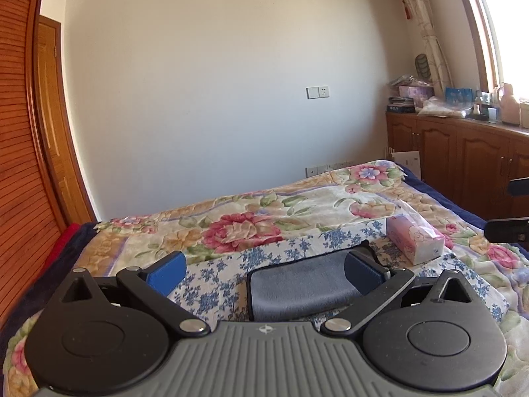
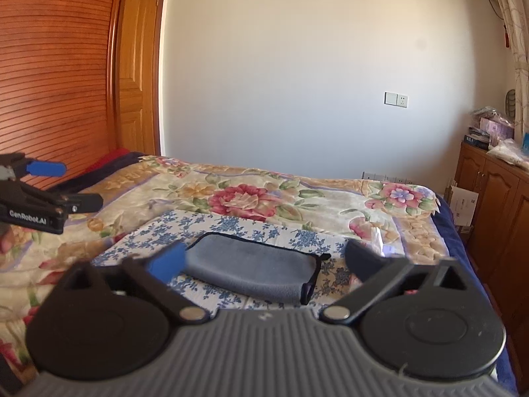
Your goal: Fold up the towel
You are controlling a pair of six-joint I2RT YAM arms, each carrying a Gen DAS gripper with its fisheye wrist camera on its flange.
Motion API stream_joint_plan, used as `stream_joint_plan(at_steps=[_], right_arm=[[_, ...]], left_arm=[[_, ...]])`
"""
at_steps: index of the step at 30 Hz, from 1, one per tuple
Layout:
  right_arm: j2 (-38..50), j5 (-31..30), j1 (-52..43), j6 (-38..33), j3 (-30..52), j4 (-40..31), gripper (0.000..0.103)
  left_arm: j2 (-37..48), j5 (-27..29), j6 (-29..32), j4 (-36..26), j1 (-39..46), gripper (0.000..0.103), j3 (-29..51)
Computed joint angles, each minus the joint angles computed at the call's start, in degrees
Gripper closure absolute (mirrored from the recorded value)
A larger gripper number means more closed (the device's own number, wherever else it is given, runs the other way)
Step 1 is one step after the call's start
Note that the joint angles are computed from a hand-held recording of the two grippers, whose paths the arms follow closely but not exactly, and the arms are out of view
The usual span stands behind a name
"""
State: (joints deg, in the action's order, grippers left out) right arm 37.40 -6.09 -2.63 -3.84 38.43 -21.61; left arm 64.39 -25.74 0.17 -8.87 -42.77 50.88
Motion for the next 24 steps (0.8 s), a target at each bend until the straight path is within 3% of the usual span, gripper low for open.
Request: stream_joint_plan(at_steps=[7, 15, 24], right_arm=[[-4.82, 3.41, 3.30, 0.97, -0.97, -3.48, 0.000], [-10.40, 6.96, 7.34, 3.09, -2.77, -7.06, 0.000], [-16.52, 10.65, 9.83, 5.97, -5.52, -9.79, 0.000]], left_arm=[[-5.42, -3.75, -3.78, 0.72, -3.27, 0.000, -4.95], [-9.47, -10.91, -7.93, -1.94, -8.30, 0.000, -8.13], [-16.25, -14.96, -10.84, -4.24, -11.91, 0.000, -12.84]])
